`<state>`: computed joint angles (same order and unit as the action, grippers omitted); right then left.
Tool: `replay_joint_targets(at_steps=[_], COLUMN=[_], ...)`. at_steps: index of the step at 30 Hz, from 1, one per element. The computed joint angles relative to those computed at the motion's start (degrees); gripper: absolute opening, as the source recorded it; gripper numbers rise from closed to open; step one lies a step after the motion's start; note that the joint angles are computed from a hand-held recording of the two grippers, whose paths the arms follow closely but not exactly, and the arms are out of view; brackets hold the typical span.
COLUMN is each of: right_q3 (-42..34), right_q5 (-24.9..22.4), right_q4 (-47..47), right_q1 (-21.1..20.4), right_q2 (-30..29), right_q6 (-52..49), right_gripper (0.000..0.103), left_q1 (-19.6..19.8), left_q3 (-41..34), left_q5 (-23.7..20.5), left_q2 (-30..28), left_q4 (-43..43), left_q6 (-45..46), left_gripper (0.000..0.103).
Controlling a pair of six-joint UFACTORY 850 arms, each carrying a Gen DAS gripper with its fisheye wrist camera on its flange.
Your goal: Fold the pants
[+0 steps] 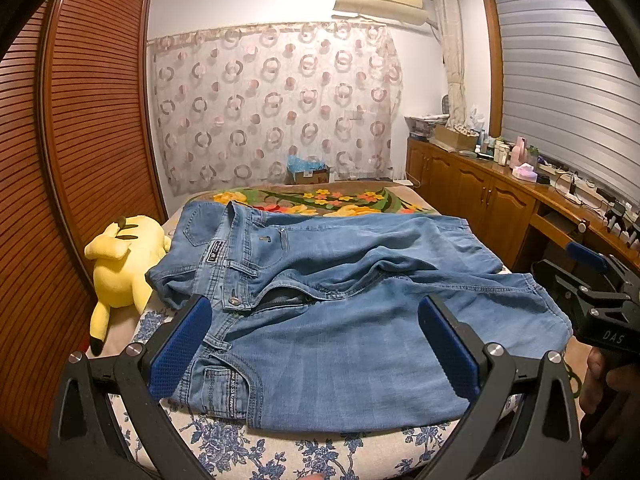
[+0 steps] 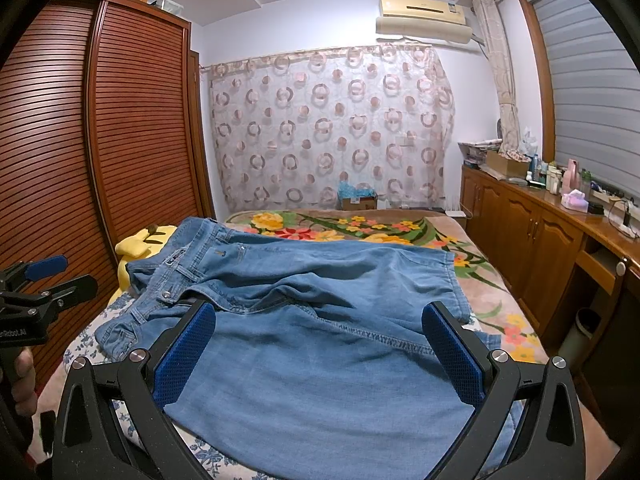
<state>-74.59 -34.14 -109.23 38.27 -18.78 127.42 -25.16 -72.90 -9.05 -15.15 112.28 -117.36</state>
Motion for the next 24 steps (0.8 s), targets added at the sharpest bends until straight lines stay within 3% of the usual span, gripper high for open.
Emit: replay_joint_targets(at_steps=[24], right_q3=[0.1], right_q5=[0.0], right_q4=[-0.3], right_q1=[0.1], right_q2=[0.1], right_q6=[0.3], right_gripper=[0.103], left_q1=[0.0], left_q3=[0.0], left_q5=[-0.2], left_q2=[-0.1], left_q4=[2.4], left_q6=[-2.1], left_gripper=[0.103])
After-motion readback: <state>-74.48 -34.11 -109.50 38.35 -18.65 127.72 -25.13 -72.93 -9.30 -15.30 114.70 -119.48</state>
